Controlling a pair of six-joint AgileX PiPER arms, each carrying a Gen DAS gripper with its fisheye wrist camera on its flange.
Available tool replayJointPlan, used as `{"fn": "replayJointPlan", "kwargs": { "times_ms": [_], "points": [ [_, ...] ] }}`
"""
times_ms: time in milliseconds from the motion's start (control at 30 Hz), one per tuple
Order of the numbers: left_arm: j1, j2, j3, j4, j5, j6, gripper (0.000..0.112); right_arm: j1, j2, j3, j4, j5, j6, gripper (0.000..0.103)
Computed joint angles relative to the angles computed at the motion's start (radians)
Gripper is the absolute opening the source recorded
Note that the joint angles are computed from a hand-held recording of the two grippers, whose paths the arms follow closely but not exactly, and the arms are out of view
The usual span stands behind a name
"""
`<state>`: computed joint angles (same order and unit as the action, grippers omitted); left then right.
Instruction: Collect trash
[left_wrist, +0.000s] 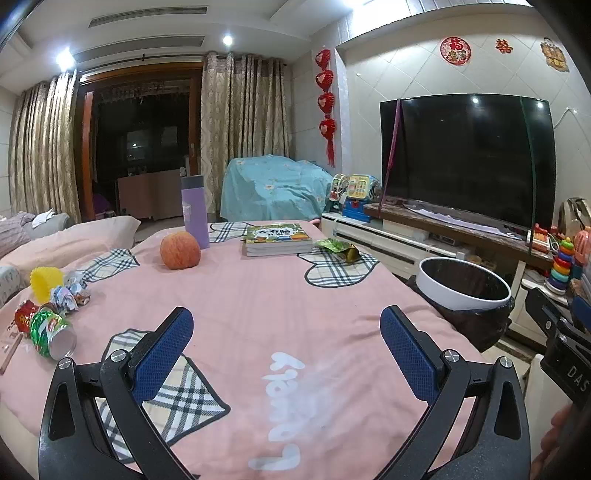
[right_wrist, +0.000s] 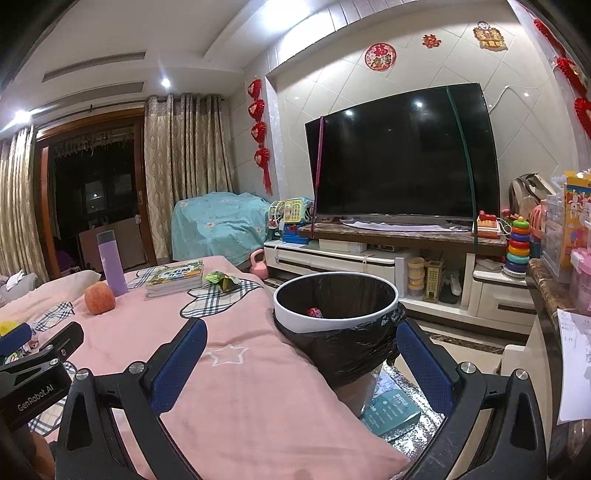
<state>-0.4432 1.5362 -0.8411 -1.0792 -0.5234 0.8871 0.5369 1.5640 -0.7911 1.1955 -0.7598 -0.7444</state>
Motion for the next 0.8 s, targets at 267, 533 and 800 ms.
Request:
{"fn": "replayJointPlan", "kwargs": {
  "times_ms": [267,533,800],
  "points": [
    [0.002,0.005,-0.002,0.002,0.005,-0.004,0.103,0.001,0.0,-0.001,0.001,0.0,0.001,0.103],
    [0.001,0.005,0.001,0.007,0.003,-0.009,0.103,0.001,0.0,-0.001,0.003,0.001,-0.001,0.103],
    [0.0,0.008,0.005,0.02,-0.002,-0.021,0.103,0.003,0.0,-0.003,0.008,0.001,-0.005,0.103]
  ]
}}
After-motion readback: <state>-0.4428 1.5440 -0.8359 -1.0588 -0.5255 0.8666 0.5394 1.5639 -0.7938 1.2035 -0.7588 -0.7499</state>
